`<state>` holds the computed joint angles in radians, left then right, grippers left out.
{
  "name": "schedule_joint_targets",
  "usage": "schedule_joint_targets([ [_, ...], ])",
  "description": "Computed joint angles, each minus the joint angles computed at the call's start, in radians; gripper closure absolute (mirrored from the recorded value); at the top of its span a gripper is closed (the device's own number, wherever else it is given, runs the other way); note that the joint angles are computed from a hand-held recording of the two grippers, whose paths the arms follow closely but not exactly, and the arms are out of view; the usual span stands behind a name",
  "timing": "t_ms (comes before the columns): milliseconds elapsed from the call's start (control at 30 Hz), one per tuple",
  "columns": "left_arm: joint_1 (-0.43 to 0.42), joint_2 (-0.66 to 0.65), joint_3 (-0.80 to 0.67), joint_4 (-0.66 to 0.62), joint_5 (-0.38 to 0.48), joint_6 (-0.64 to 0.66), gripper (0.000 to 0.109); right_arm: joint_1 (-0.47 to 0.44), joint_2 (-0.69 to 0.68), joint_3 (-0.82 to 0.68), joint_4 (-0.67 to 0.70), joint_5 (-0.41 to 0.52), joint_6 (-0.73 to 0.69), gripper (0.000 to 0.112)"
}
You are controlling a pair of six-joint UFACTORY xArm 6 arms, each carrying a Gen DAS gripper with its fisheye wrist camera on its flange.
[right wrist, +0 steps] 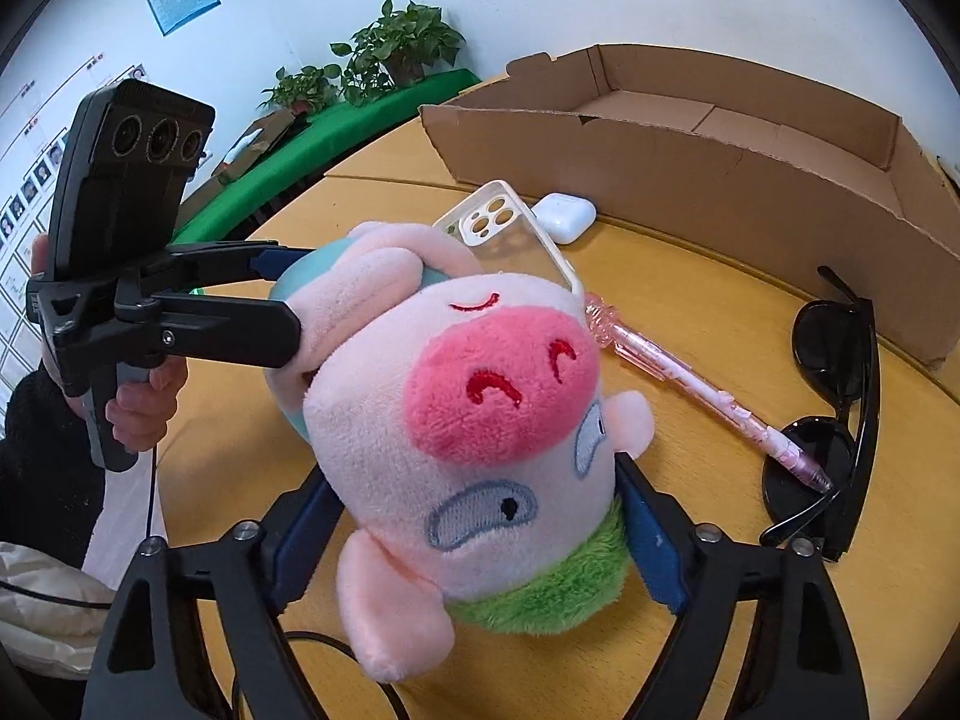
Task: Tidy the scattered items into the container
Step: 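Close both grippers around the pink-and-teal pig plush from either side, then lift the pig plush with both grippers and carry it over the box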
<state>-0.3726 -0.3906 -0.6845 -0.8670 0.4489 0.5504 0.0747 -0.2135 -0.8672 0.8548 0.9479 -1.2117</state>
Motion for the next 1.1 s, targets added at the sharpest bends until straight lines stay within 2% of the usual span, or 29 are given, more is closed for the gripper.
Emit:
schedule_joint_targets([
  [67, -0.007, -0.019, 0.011, 0.015, -0.009, -0.026, 0.023, -0.002, -0.012, 0.010, 0.006, 0.001, 0.009, 0.031],
  [167, -0.017, -0.051, 0.023, 0.076, -0.019, -0.097, 0.027, 0.002, -0.032, 0.015, 0.012, 0.002, 0.018, 0.036],
  [333, -0.015, -0.105, -0.013, 0.127, -0.039, -0.121, 0.027, -0.001, -0.095, -0.001, 0.058, 0.002, 0.001, 0.038],
  [433, 0.002, -0.089, -0.097, 0.133, -0.043, -0.069, 0.027, 0.005, -0.111, -0.060, 0.081, -0.021, -0.014, 0.038],
  [633, 0.047, 0.049, -0.379, 0.129, -0.051, 0.089, 0.027, 0.045, -0.016, -0.315, 0.101, -0.104, -0.030, 0.039],
  [767, 0.090, 0.173, -0.607, 0.121, -0.007, 0.156, 0.027, 0.068, 0.093, -0.526, 0.085, -0.146, -0.013, 0.039],
  [1000, 0.148, 0.377, -0.936, 0.084, 0.054, 0.216, 0.027, 0.089, 0.343, -0.926, 0.037, -0.144, 0.069, 0.039],
  [1100, 0.171, 0.506, -1.114, 0.104, 0.087, 0.162, 0.027, 0.094, 0.479, -1.122, 0.009, -0.130, 0.119, 0.039],
])
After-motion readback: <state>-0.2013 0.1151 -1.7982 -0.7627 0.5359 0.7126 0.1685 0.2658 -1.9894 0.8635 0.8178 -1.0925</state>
